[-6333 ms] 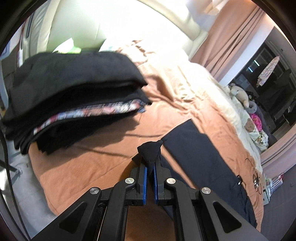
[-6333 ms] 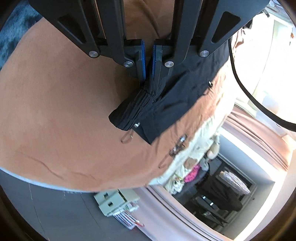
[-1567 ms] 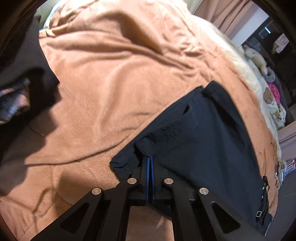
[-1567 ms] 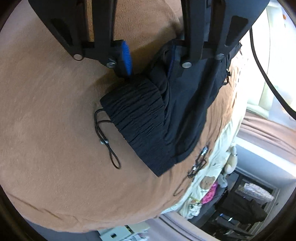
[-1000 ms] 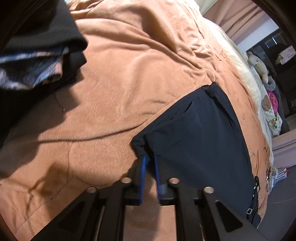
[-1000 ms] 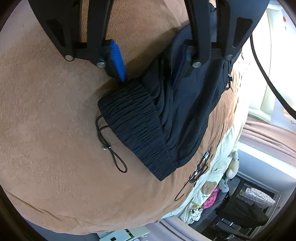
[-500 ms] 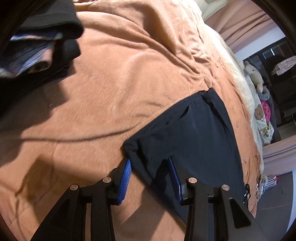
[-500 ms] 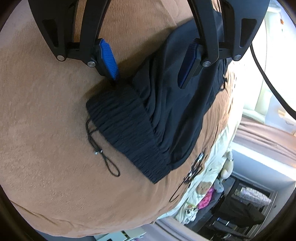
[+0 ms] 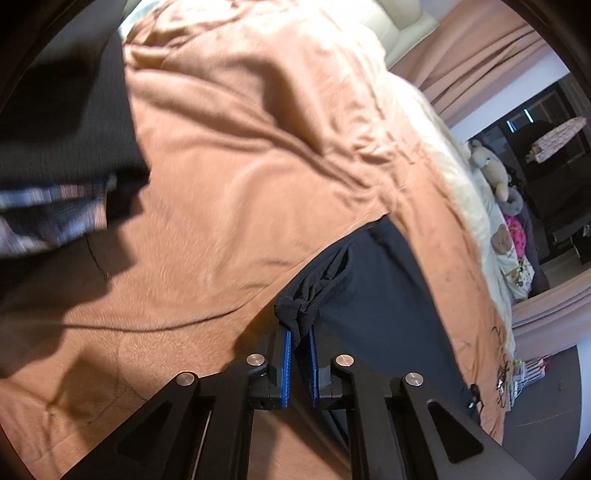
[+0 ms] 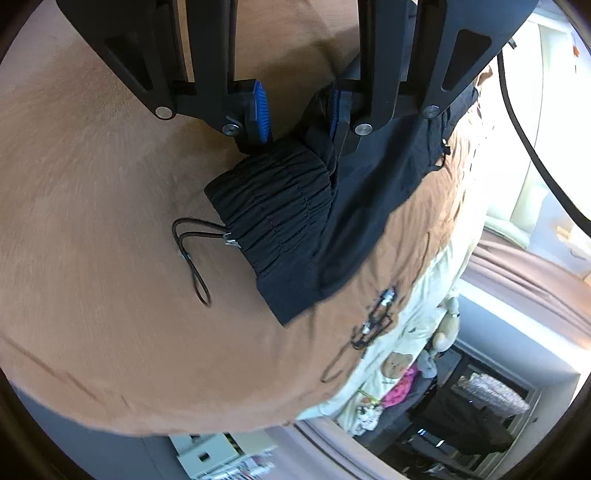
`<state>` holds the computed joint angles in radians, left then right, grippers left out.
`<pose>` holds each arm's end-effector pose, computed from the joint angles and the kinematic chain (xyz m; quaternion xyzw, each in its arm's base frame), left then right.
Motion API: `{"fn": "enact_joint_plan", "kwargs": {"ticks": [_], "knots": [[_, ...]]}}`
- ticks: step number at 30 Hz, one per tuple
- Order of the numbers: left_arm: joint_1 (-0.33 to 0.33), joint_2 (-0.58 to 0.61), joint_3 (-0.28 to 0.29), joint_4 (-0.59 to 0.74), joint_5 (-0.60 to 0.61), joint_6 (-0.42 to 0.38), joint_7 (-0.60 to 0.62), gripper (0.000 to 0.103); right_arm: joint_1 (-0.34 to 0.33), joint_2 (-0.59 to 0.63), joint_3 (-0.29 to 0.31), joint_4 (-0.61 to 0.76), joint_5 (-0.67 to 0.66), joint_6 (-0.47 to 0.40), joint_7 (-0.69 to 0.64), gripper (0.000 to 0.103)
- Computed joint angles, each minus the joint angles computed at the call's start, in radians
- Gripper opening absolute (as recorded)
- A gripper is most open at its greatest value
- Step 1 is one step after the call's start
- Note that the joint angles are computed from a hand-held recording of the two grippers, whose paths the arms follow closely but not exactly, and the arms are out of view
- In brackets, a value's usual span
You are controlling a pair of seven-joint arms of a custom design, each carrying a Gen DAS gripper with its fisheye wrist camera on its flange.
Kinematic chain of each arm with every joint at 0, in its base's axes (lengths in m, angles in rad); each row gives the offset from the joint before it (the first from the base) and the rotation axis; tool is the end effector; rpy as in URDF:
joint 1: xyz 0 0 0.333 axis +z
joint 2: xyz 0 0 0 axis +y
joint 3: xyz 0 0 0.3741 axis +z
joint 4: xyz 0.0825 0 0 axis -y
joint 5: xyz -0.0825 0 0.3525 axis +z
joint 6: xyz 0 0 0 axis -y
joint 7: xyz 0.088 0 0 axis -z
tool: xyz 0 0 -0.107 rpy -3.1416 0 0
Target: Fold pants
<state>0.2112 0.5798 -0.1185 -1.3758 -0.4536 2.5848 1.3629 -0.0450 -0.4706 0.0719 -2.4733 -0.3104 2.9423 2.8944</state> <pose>0.7576 0.1047 0.5101 -0.8361 0.4136 -0.3567 0.0508 0.3953 0.0373 0.6351 -0.2442 0.8546 -0.1601 0.4293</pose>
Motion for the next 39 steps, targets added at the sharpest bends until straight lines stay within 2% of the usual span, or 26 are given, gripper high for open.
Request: {"fn": "enact_joint_plan", "kwargs": {"ticks": [8, 18, 26, 39], "knots": [[0.012, -0.071, -0.006, -0.022, -0.006, 0.005, 0.046, 0.008, 0.003, -0.033, 0.01, 0.038, -0.02, -0.051, -0.018, 0.019], [0.055, -0.226, -0.018, -0.236, -0.138, 0.028, 0.186, 0.008, 0.054, -0.132, -0.008, -0.001, 0.017, -0.129, -0.059, 0.019], [0.056, -0.375, 0.015, -0.446, -0.258, 0.061, 0.319, 0.008, 0.081, -0.245, 0.001, -0.046, 0.043, -0.205, -0.069, 0.019], [0.038, -0.521, 0.087, -0.653, -0.401, 0.048, 0.447, 0.008, 0.116, -0.401, 0.028, -0.112, 0.072, -0.316, -0.052, 0.019]]}}
